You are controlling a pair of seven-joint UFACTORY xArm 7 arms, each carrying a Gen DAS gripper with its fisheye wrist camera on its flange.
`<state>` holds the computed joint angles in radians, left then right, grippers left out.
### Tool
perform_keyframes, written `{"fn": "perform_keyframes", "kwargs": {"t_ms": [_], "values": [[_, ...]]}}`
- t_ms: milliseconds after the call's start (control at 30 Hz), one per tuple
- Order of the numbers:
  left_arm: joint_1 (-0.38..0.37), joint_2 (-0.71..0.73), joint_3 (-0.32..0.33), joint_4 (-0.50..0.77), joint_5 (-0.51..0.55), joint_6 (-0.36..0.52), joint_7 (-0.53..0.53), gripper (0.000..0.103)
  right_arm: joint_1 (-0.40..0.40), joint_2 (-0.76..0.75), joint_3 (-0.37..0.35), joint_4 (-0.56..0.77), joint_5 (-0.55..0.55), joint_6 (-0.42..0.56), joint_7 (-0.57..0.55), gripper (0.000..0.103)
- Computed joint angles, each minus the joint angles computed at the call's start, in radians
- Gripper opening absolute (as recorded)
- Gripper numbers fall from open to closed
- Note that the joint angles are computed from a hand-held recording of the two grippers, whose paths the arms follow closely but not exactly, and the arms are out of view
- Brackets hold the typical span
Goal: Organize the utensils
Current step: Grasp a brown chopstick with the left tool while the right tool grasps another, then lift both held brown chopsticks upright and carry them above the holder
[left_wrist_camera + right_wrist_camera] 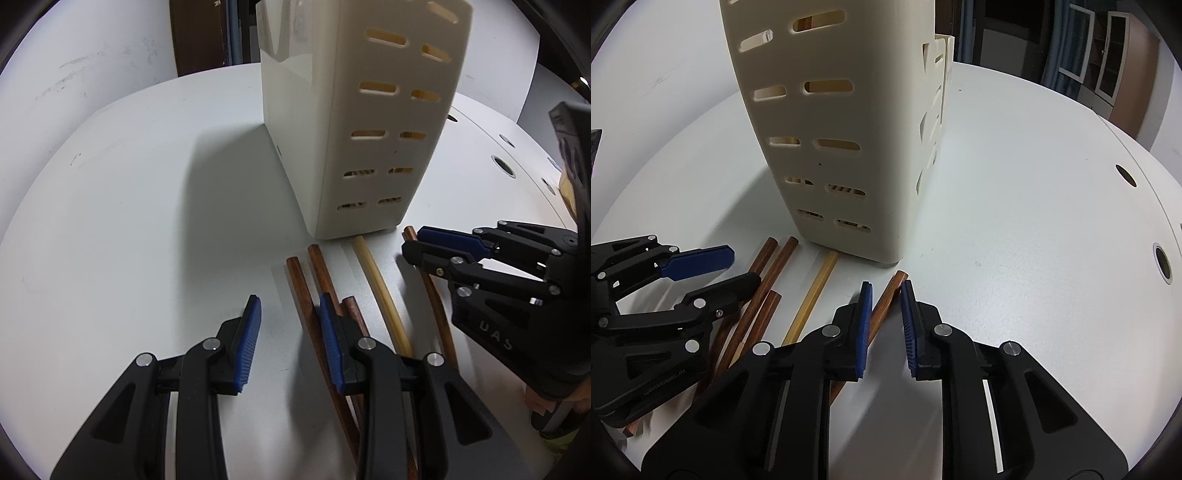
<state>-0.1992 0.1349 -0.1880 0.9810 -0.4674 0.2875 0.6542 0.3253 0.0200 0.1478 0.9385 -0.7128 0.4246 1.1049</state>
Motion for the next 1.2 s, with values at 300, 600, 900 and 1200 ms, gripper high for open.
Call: {"fn": "perform_keyframes", "kwargs": {"t_ms": [300,600,900,1200], "values": [[-0.012,0.032,0.022,0.055,0.115,0.056,-0.117,0.032,0.006,-0.009,0.009,-0.001,0.036,0.008,-0.027,0.009],[0.008,0.053,0.028,0.099,0.17,0.1,-0.161,0.007,-0.016,-0.03,0.004,-0.036,0.08,-0.042,-0.031,0.007],[0.041,-0.064,-0.006,0.026,-0.075,0.02,0.011,0.007,-0.058,-0.123,0.039,-0.069,0.018,-0.075,0.007,0.007],[-0.083,-0.234,0.063,-0.078,-0.444,-0.09,0.301,0.007,-0.121,-0.218,0.105,-0.084,-0.071,-0.075,0.079,0.007]]}}
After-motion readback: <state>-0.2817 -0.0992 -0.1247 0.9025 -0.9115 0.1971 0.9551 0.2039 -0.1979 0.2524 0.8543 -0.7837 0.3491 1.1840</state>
